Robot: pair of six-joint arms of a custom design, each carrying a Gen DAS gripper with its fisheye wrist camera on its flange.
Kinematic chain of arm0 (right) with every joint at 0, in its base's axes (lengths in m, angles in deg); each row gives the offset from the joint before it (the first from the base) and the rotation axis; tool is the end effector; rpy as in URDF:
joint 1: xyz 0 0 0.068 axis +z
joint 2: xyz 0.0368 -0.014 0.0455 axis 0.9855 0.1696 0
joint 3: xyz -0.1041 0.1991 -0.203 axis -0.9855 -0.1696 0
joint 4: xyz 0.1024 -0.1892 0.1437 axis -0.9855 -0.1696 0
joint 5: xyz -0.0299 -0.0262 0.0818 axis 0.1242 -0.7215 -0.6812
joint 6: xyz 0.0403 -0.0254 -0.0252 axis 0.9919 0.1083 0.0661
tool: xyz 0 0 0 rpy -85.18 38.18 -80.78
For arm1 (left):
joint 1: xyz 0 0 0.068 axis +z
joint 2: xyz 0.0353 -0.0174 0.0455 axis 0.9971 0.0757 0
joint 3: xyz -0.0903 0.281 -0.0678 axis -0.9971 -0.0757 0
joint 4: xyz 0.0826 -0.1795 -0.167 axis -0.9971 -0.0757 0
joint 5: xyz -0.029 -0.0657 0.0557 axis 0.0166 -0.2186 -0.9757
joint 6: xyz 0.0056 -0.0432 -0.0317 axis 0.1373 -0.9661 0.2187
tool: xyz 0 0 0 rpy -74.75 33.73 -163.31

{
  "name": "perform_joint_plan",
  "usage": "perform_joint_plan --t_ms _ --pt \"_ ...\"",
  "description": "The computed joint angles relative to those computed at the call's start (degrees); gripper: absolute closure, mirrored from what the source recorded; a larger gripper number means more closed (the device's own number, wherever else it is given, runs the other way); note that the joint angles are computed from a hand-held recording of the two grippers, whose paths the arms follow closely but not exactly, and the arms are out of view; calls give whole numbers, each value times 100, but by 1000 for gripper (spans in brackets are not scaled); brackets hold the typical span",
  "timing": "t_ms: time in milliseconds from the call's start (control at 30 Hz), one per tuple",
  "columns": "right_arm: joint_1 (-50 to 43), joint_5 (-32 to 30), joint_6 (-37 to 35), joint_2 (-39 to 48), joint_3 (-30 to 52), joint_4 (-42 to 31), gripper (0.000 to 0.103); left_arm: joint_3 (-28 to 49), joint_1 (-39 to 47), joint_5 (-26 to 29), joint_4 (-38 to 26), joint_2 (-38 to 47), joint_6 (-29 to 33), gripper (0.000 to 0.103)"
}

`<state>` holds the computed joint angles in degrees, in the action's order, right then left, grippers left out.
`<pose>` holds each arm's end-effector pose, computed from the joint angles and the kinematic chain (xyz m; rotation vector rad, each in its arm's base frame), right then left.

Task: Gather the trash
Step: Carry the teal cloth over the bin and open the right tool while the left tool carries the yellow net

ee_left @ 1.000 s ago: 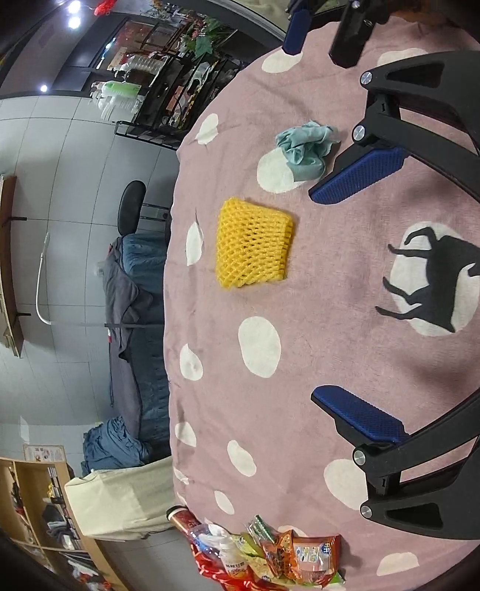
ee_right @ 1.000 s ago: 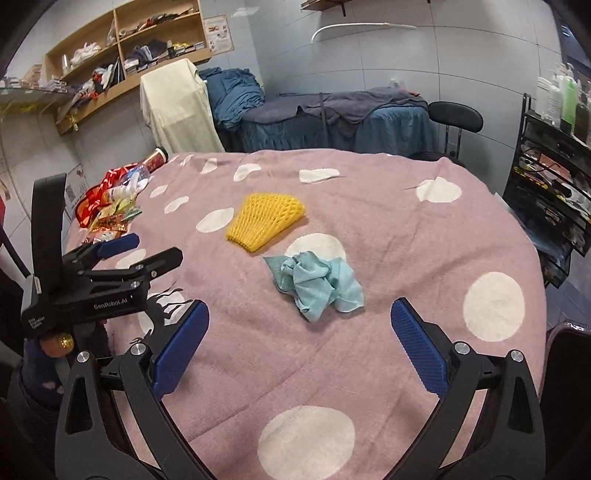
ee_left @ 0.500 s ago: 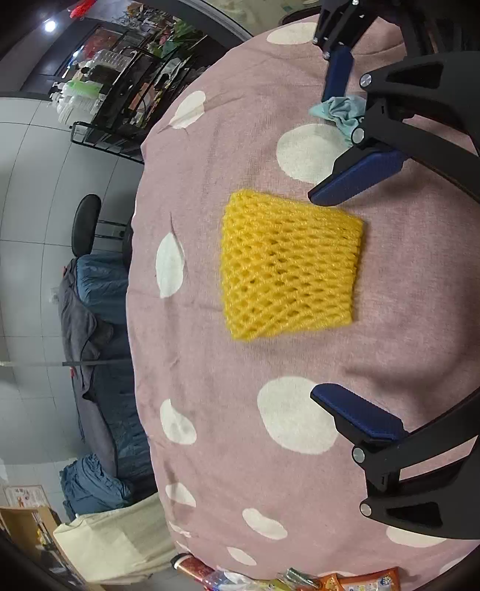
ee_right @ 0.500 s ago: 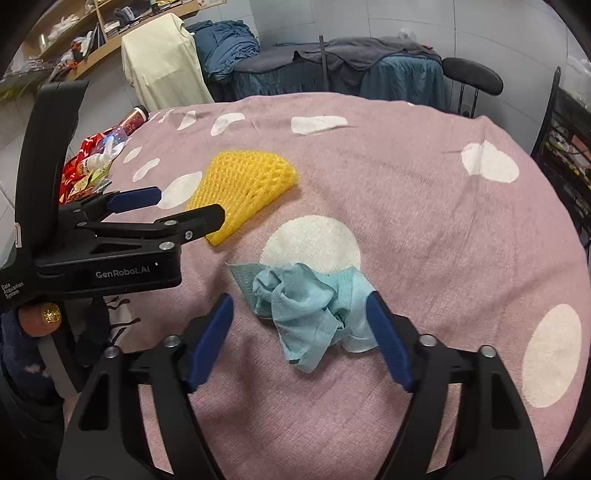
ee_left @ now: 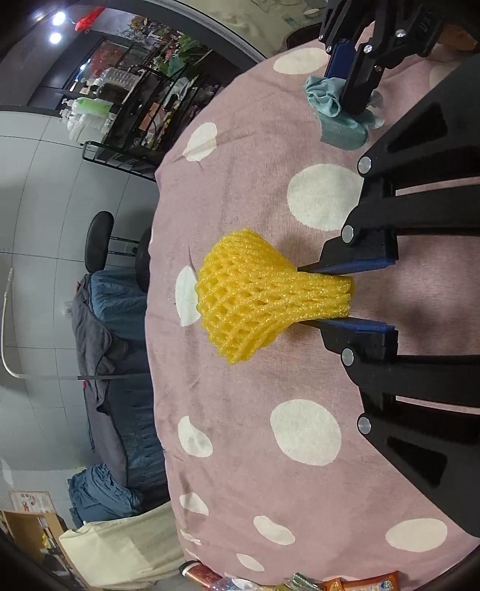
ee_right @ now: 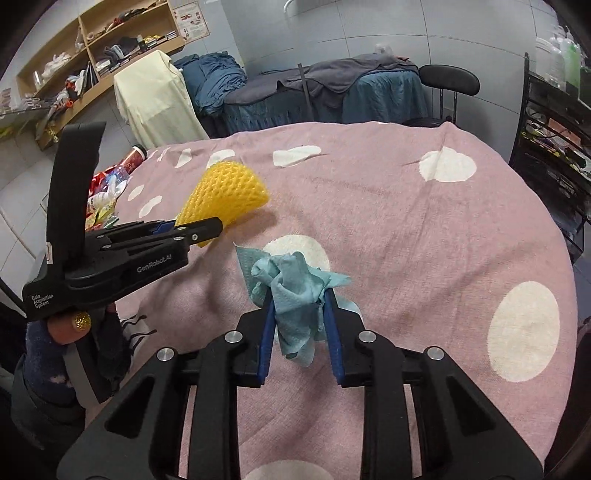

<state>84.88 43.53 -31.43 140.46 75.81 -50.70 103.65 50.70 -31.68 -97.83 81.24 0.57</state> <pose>0.3073 0.0485 0.1899 -1.0353 2.2657 0.7714 0.1686 -0.0928 0.2115 -0.5732 2.3169 0.1373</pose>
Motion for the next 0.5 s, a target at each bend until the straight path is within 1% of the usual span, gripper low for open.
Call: perform_joint_plan --t_ms 100,167,200,267,367,500 --pt "-350 -308 -240 -217 -7 -288 77 140 -610 -434 -538 -250 -570 82" --pt "-559 -488 -392 -383 -46 -380 77 309 -1140 -809 -1036 -295 -1132 83" --pt "-682 -587 -490 -470 -84 -429 77 420 -1468 -1038 -1370 -272 -1527 82" --pt "-967 -806 -753 -605 -122 -625 77 589 -1889 -1306 -1780 -203 -2051 82" --pt "-1450 -1147 -1197 -737 -134 -964 77 918 -2572 -1663 -2553 101 -3043 82" --pt "-2035 -1496 -1777 -690 57 -1586 77 1274 -3215 -1907 -3263 529 -4080 82"
